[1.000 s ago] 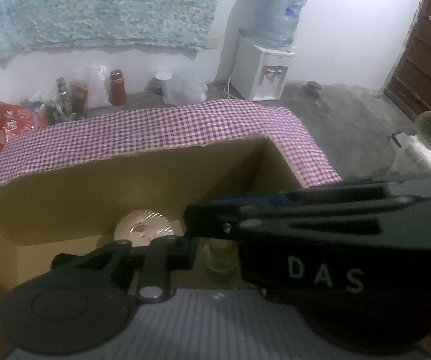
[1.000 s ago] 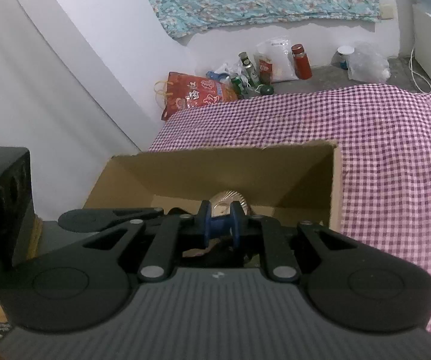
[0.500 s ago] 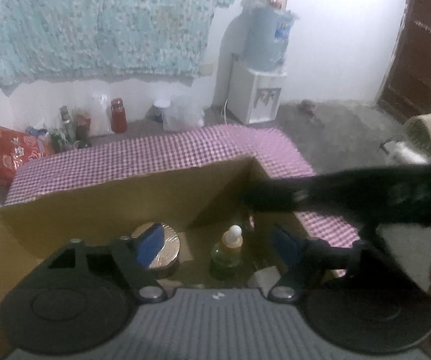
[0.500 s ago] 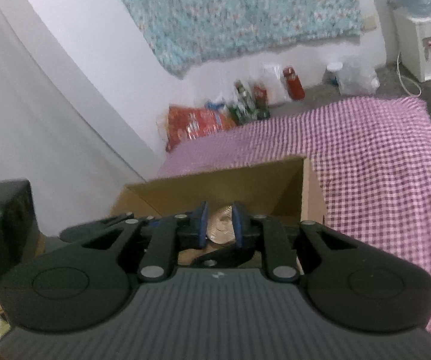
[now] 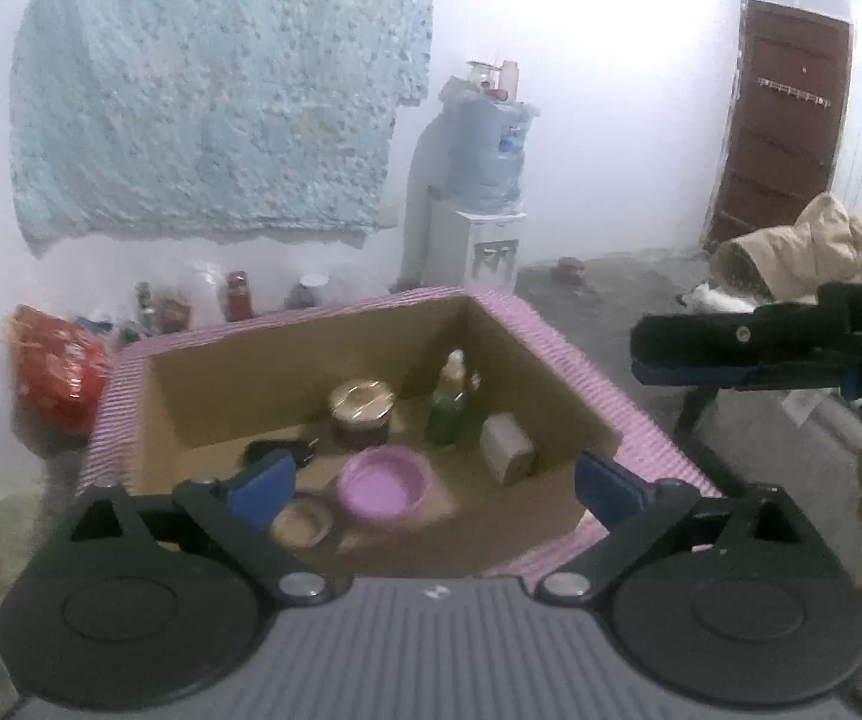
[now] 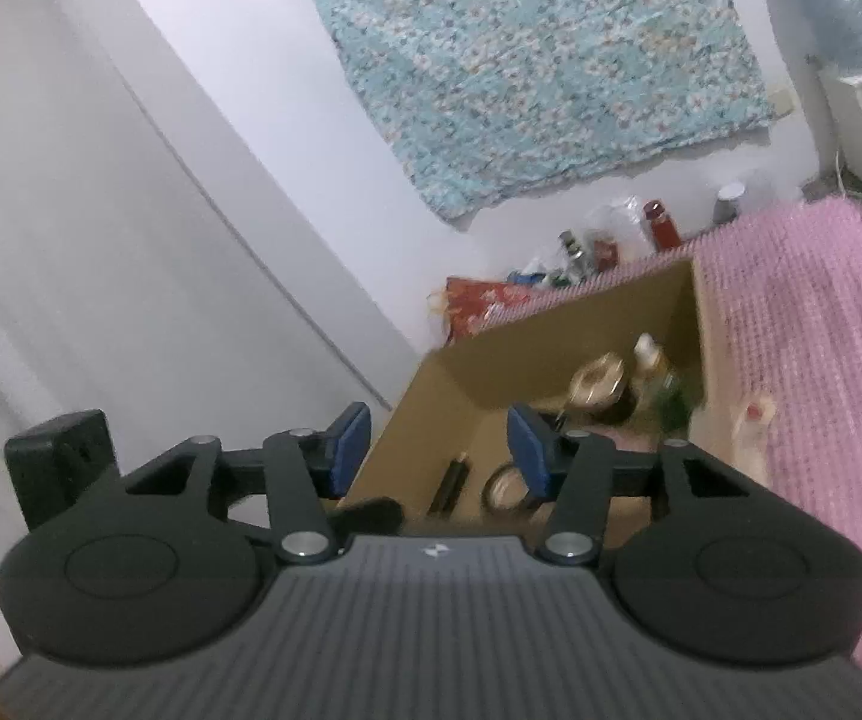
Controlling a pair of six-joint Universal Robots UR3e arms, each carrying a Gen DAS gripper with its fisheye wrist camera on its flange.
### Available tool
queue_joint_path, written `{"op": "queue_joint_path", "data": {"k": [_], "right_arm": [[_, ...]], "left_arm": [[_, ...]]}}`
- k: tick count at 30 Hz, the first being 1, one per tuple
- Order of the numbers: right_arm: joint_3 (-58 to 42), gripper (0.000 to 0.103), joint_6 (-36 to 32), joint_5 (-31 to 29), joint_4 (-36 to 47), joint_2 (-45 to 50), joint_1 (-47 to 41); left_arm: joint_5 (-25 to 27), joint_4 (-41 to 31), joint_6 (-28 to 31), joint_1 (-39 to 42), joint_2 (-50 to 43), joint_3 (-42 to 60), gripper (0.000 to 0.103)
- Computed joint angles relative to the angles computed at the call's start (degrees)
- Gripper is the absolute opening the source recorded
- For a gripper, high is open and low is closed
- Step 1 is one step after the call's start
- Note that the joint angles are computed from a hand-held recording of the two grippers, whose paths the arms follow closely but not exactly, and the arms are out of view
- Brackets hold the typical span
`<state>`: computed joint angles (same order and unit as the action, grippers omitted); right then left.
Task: Organize rigid objects
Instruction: 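Move the right tool to the white supplement jar and grasp it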
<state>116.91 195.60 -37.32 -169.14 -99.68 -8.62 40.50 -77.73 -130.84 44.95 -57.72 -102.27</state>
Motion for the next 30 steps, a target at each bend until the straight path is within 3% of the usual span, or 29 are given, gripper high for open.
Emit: {"op": "queue_joint_path", "data": {"k": [1,4,7,9,12,14,17,21,25,30], "right_arm": [[2.32,0.053,0.31,-0.79,-0.8,-1.45,0.99],[4.82,0.055,1.19,-5.04,-1.95,-2.04,6.11],[3.17,0.058,2.54,-9.08,-2.44,0.88,12.01],[0.48,0.061,3.85,-11.89,-2.69,4.15,16.1],[-6.3,0.064,5.97,-15.6,-2.1,10.85,22.31],[-10.42,0.068,6.52,-16.87,-0.81,14.41,24.94],[-17.39,0.069,7.59,-18.82,1.1,20.52,28.32],[-25.14,0.069,9.67,-20.69,2.73,27.53,31.74],[-31.58,0.069,10.53,-22.44,5.39,32.24,33.95],[-37.49,0.069,11.35,-24.25,8.48,36.44,35.3]], "left_arm": [[-1.69,-6.46,5.64,4.87,4.37,-0.87,0.101],[-4.39,-15.96,16.12,15.78,14.26,-3.73,0.102],[-8.23,-32.97,30.98,28.51,23.18,-4.19,0.103],[-7.87,-34.62,32.38,30.89,23.94,-5.43,0.103],[-5.85,-25.21,26.65,29.27,23.95,-11.02,0.103],[-3.11,-13.93,20.35,25.8,22.82,-15.98,0.103],[-0.57,-5.82,15.9,23.13,20.14,-19.51,0.103],[0.43,0.3,11.84,21.63,16.19,-21.62,0.102],[2.9,11.87,4.56,17.5,10.24,-23.63,0.101],[6.18,21.59,-0.47,13.6,4.75,-25.08,0.093]]}}
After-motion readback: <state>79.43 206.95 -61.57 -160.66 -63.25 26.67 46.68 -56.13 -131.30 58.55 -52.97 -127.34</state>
